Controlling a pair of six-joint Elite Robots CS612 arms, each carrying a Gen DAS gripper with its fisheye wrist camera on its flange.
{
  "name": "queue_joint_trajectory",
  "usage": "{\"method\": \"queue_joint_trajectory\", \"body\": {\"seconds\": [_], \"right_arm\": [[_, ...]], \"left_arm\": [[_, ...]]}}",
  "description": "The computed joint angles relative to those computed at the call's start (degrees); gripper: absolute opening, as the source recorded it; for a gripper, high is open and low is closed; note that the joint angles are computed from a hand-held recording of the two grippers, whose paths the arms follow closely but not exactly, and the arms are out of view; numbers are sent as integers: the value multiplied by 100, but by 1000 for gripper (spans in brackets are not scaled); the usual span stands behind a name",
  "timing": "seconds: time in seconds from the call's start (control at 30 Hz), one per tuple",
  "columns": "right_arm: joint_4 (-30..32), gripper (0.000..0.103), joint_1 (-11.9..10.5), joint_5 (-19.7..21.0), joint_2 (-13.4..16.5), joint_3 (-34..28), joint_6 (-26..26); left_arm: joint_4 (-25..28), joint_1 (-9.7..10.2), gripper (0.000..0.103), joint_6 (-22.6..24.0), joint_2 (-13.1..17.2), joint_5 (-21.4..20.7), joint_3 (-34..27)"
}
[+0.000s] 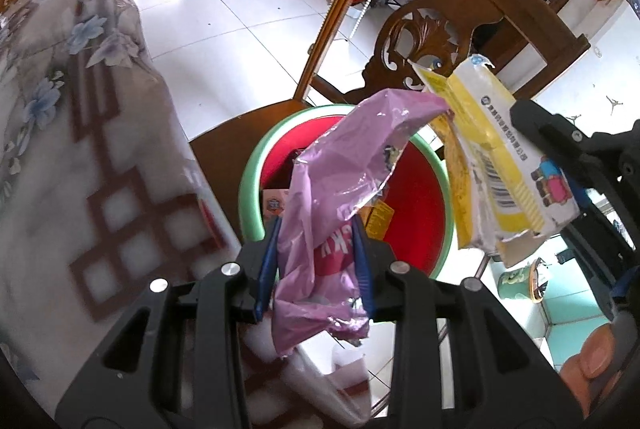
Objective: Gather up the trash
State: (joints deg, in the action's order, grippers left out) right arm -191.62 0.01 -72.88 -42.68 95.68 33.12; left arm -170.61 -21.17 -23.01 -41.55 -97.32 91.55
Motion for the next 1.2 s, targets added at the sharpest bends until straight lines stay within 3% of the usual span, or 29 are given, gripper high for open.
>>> {"method": "queue_joint_trajectory", "body": {"seconds": [0.57,0.63,0.7,0.8,1.03,1.2], "right_arm": [[103,18,7,-128,13,-29,64],[101,19,17,-184,10,-28,64],[104,22,41,-330,0,-25,71],[17,48,61,-601,-8,4,194],[-60,57,78,-714,8,-14,182],[-34,57,181,-794,3,-80,-194]], "left_arm": [[-23,-10,34,20,10,-61,-7],[-49,-9,39,22,15,-80,-9],[-119,-14,63,34,22,-95,-7],[-328,-27,74,49,2,-38,52],[-805,29,78,-127,-149,187,343],[-1552,166,80,-465,-455,732,934]]}}
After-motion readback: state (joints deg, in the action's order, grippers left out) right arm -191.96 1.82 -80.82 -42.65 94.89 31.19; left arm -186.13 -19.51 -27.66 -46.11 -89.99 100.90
